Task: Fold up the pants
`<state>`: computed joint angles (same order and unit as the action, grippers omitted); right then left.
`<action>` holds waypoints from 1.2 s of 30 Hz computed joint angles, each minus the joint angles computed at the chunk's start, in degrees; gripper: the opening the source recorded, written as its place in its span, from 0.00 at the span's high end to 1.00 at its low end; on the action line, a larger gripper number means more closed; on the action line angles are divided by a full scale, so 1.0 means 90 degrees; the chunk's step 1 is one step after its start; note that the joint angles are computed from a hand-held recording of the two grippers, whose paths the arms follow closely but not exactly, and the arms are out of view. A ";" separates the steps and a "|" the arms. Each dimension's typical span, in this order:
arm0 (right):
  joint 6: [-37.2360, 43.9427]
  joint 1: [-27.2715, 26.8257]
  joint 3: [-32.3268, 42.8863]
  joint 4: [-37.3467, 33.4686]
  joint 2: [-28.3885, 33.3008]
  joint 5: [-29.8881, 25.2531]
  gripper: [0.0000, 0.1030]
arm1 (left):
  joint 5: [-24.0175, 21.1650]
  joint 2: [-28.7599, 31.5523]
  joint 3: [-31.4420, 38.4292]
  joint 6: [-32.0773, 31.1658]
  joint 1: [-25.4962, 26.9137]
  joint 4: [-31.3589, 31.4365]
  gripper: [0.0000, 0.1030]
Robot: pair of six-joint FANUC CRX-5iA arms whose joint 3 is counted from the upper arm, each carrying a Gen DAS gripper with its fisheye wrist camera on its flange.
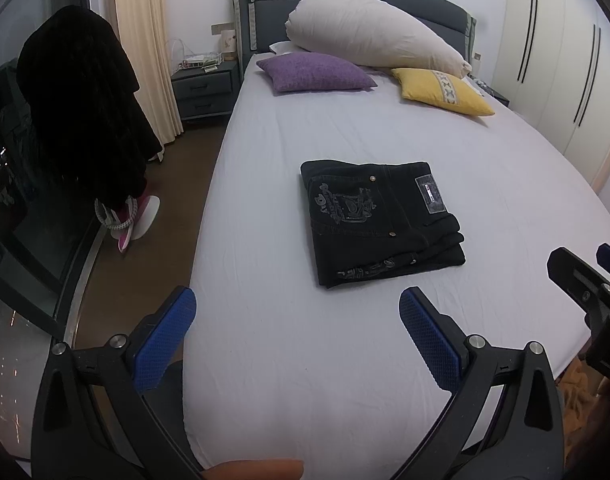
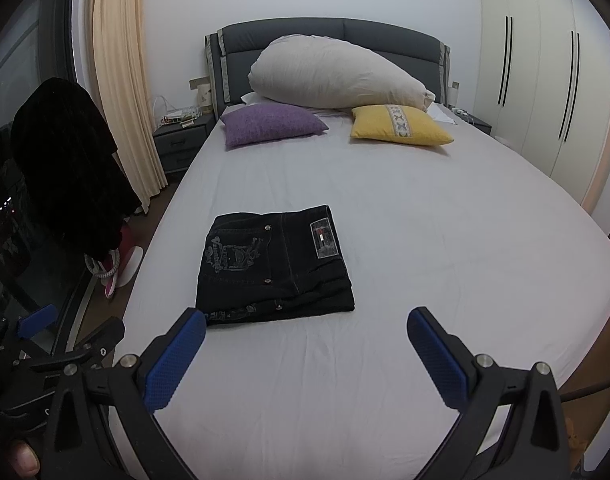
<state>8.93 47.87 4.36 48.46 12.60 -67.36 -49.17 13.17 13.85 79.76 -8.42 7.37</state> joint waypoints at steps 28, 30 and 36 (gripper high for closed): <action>-0.0063 0.0073 -0.0191 -0.0022 -0.0106 0.0012 0.00 | 0.0003 -0.0011 -0.0036 0.0124 -0.0055 -0.0074 0.00; -0.0046 0.0068 -0.0176 -0.0032 -0.0109 0.0001 0.00 | 0.0008 -0.0010 -0.0044 0.0133 -0.0058 -0.0074 0.00; -0.0076 0.0075 -0.0293 -0.0041 -0.0171 0.0052 0.00 | -0.0006 -0.0008 -0.0037 0.0123 -0.0055 -0.0067 0.00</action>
<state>8.24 48.55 1.72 48.09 11.06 -66.89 -49.23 13.10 13.52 80.87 -8.92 6.77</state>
